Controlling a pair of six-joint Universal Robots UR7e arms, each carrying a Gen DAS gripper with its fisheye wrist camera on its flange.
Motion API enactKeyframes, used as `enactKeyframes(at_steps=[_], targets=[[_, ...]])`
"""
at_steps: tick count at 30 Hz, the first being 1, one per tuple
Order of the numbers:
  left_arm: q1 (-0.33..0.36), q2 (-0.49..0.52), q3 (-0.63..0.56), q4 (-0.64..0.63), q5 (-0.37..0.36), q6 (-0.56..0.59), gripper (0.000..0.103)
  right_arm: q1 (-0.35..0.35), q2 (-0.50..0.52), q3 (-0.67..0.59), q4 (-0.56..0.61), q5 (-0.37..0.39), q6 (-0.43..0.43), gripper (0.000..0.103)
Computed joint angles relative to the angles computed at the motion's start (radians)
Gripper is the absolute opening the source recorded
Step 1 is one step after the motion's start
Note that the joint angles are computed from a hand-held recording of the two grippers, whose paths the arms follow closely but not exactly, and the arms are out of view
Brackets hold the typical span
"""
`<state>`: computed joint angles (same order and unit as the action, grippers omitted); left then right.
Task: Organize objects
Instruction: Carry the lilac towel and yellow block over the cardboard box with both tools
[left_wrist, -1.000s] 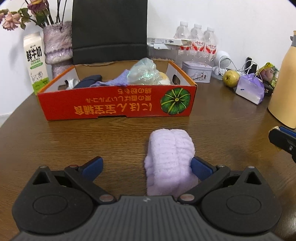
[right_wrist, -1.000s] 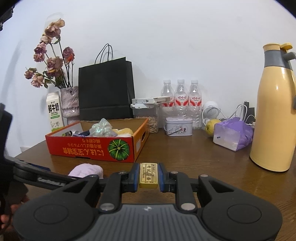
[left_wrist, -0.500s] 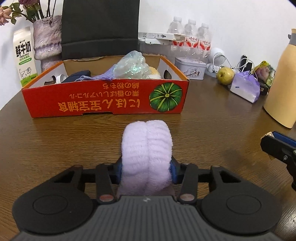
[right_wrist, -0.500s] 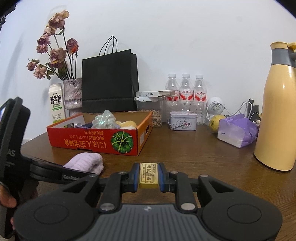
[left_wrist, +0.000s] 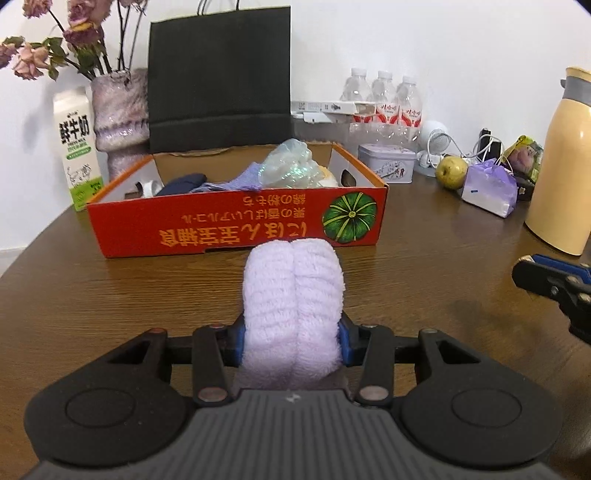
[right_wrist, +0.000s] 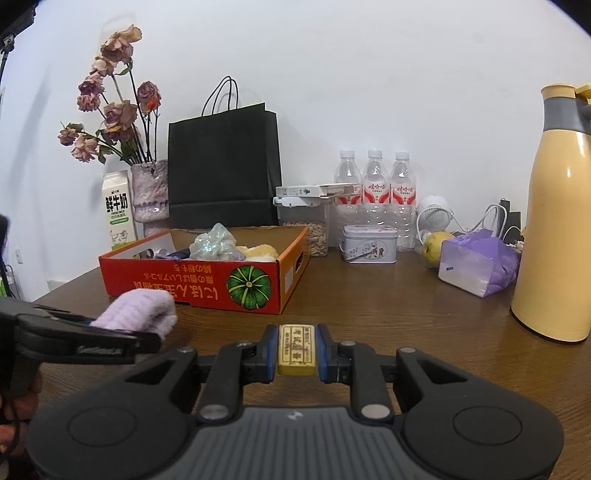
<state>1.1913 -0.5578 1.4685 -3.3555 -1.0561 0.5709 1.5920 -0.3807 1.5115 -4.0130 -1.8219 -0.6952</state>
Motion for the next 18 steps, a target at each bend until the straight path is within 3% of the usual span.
enactKeyframes(at_steps=[18], targets=[[0.024, -0.105, 0.153, -0.175, 0.014, -0.012, 0.044, 0.038, 0.050, -0.018, 0.013, 0.009, -0.074, 0.020]])
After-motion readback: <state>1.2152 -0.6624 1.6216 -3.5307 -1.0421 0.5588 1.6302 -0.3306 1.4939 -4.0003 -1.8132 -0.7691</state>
